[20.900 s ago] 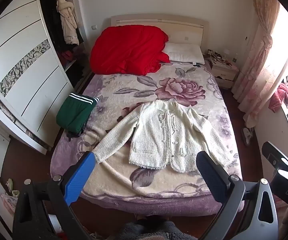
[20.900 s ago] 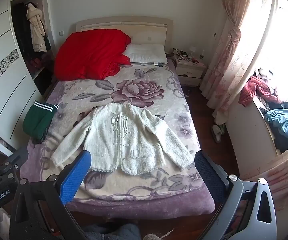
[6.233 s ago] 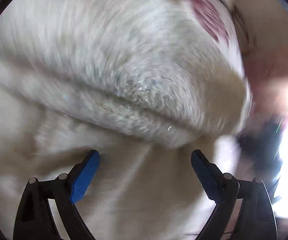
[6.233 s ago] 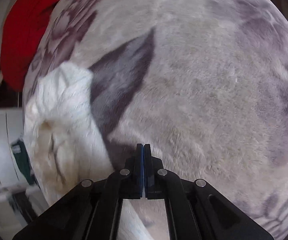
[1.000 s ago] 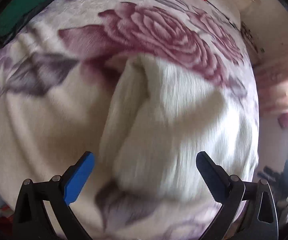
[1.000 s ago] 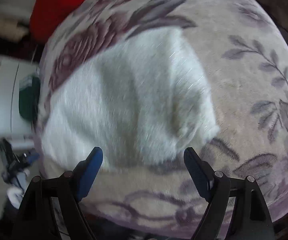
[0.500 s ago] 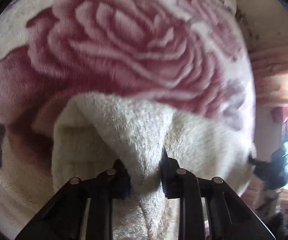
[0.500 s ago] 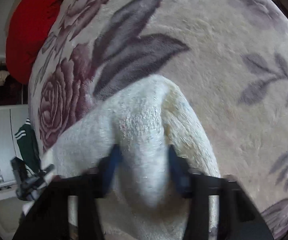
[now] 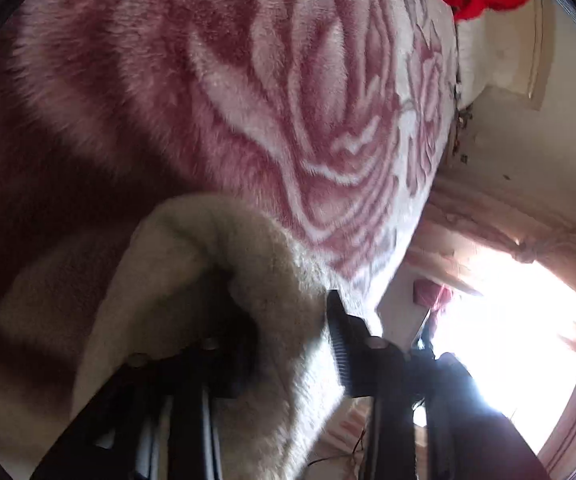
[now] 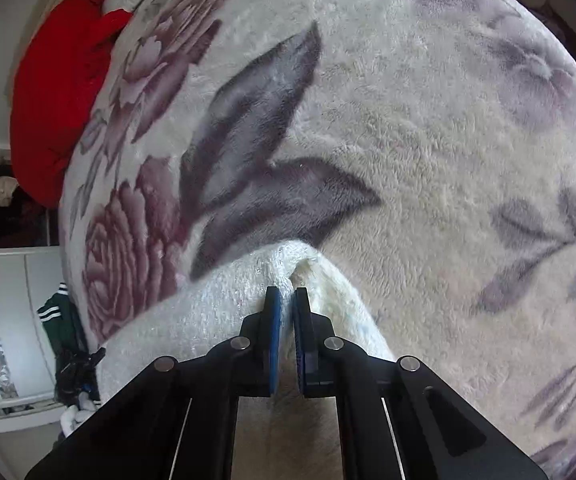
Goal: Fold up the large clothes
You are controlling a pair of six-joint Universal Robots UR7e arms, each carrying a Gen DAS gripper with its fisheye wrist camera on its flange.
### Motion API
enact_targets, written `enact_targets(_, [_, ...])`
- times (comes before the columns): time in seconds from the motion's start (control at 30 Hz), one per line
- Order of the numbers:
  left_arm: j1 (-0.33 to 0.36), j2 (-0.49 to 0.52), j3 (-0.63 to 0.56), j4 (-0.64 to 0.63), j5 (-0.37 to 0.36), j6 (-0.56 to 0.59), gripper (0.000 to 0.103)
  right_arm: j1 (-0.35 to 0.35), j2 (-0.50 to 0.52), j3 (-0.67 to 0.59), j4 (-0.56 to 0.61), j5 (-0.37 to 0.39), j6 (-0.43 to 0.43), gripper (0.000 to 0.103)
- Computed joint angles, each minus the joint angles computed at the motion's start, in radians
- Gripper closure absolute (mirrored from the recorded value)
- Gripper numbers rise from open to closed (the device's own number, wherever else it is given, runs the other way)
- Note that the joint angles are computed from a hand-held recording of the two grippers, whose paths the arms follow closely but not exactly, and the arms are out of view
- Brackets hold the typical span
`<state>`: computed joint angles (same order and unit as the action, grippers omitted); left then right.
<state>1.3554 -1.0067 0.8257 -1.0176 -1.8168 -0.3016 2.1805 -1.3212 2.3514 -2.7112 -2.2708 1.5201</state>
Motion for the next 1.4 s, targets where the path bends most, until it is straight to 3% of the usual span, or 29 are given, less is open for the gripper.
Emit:
enact_targets(0.03, [-0.005, -0.006, -0.015, 0.018, -0.003, 0.026, 0.036, 0.011, -0.012, 0.005, -0.009, 0.01, 0.009, 0.09])
enact_targets(0.07, [-0.013, -0.015, -0.032, 0.035, 0.002, 0.052, 0.03, 0.023, -0.021, 0.015, -0.027, 0.021, 0.019, 0.079])
enact_targets(0.1, [-0.022, -0.029, -0.038, 0.039, 0.0, 0.072, 0.029, 0.041, -0.027, 0.03, -0.077, 0.035, 0.017, 0.069])
enact_targets(0.13, [-0.03, -0.044, -0.037, 0.046, -0.001, 0.088, 0.026, 0.056, -0.022, 0.039, -0.114, 0.039, 0.014, 0.048])
enact_targets(0.17, [-0.052, -0.062, -0.03, 0.063, 0.041, 0.109, 0.026, 0.069, -0.01, 0.04, -0.128, 0.044, 0.02, 0.034])
enact_targets(0.23, [-0.089, -0.095, 0.006, 0.069, 0.108, 0.157, 0.026, 0.072, 0.014, 0.038, -0.135, 0.098, 0.022, 0.033])
enact_targets(0.33, [-0.179, -0.167, 0.138, 0.063, 0.321, 0.219, 0.031, 0.064, 0.072, 0.008, -0.095, 0.142, -0.008, 0.036])
enact_targets(0.37, [-0.202, -0.197, 0.185, 0.024, 0.37, 0.235, 0.037, 0.065, 0.085, -0.007, -0.064, 0.135, -0.011, 0.056])
enact_targets(0.4, [-0.22, -0.223, 0.227, -0.021, 0.419, 0.251, 0.064, 0.067, 0.098, -0.024, -0.033, 0.127, -0.004, 0.065])
enact_targets(0.43, [-0.229, -0.229, 0.239, -0.034, 0.47, 0.251, 0.075, 0.078, 0.105, -0.032, -0.018, 0.099, 0.019, 0.073])
enact_targets(0.47, [-0.223, -0.232, 0.247, -0.06, 0.487, 0.257, 0.075, 0.093, 0.106, -0.037, -0.003, 0.059, 0.047, 0.081])
enact_targets(0.53, [-0.194, -0.224, 0.244, -0.081, 0.48, 0.248, 0.074, 0.102, 0.102, -0.048, 0.072, 0.015, 0.099, 0.083])
enact_targets(0.6, [-0.173, -0.191, 0.188, -0.049, 0.429, 0.209, 0.074, 0.075, 0.114, -0.046, 0.076, 0.055, 0.091, 0.083])
enact_targets(0.7, [-0.177, -0.167, 0.083, 0.008, 0.354, 0.178, 0.072, 0.068, 0.108, -0.097, 0.195, 0.09, 0.095, 0.067])
enact_targets(0.77, [-0.178, -0.176, 0.031, 0.004, 0.284, 0.165, 0.042, 0.103, 0.096, -0.119, 0.236, 0.071, 0.133, 0.053])
enact_targets(0.8, [-0.18, -0.185, 0.021, -0.005, 0.275, 0.161, 0.02, 0.13, 0.088, -0.124, 0.249, 0.049, 0.166, 0.05])
enact_targets(0.87, [-0.184, -0.205, 0.017, -0.014, 0.278, 0.164, 0.019, 0.178, 0.077, -0.126, 0.265, 0.022, 0.236, 0.042])
enact_targets(0.93, [-0.196, -0.207, 0.039, 0.042, 0.342, 0.175, 0.019, 0.201, 0.073, -0.115, 0.257, 0.021, 0.278, 0.04])
enact_targets(1.07, [-0.212, -0.225, 0.225, 0.105, 0.459, 0.209, 0.019, 0.182, 0.084, -0.048, 0.156, 0.051, 0.305, 0.035])
enact_targets(1.1, [-0.224, -0.243, 0.289, 0.09, 0.495, 0.225, 0.02, 0.158, 0.1, -0.025, 0.087, 0.076, 0.265, 0.035])
enact_targets(1.13, [-0.235, -0.264, 0.331, 0.059, 0.506, 0.244, 0.047, 0.138, 0.119, -0.014, 0.023, 0.088, 0.234, 0.035])
enact_targets(1.17, [-0.247, -0.286, 0.368, 0.011, 0.494, 0.284, 0.064, 0.126, 0.136, -0.004, -0.04, 0.103, 0.2, 0.049])
enact_targets(1.2, [-0.26, -0.302, 0.383, -0.038, 0.489, 0.305, 0.074, 0.121, 0.153, -0.008, -0.061, 0.102, 0.179, 0.07])
enact_targets(1.23, [-0.253, -0.308, 0.375, -0.073, 0.443, 0.321, 0.079, 0.124, 0.164, -0.021, -0.059, 0.093, 0.168, 0.09])
enact_targets(1.3, [-0.203, -0.321, 0.331, -0.212, 0.259, 0.322, 0.08, 0.158, 0.18, -0.066, -0.02, 0.018, 0.145, 0.093])
enact_targets(1.33, [-0.179, -0.314, 0.314, -0.237, 0.206, 0.312, 0.08, 0.178, 0.192, -0.076, -0.05, -0.023, 0.128, 0.094])
enact_targets(1.4, [-0.142, -0.284, 0.274, -0.217, 0.199, 0.275, 0.08, 0.204, 0.189, -0.075, -0.074, -0.084, 0.13, 0.094])
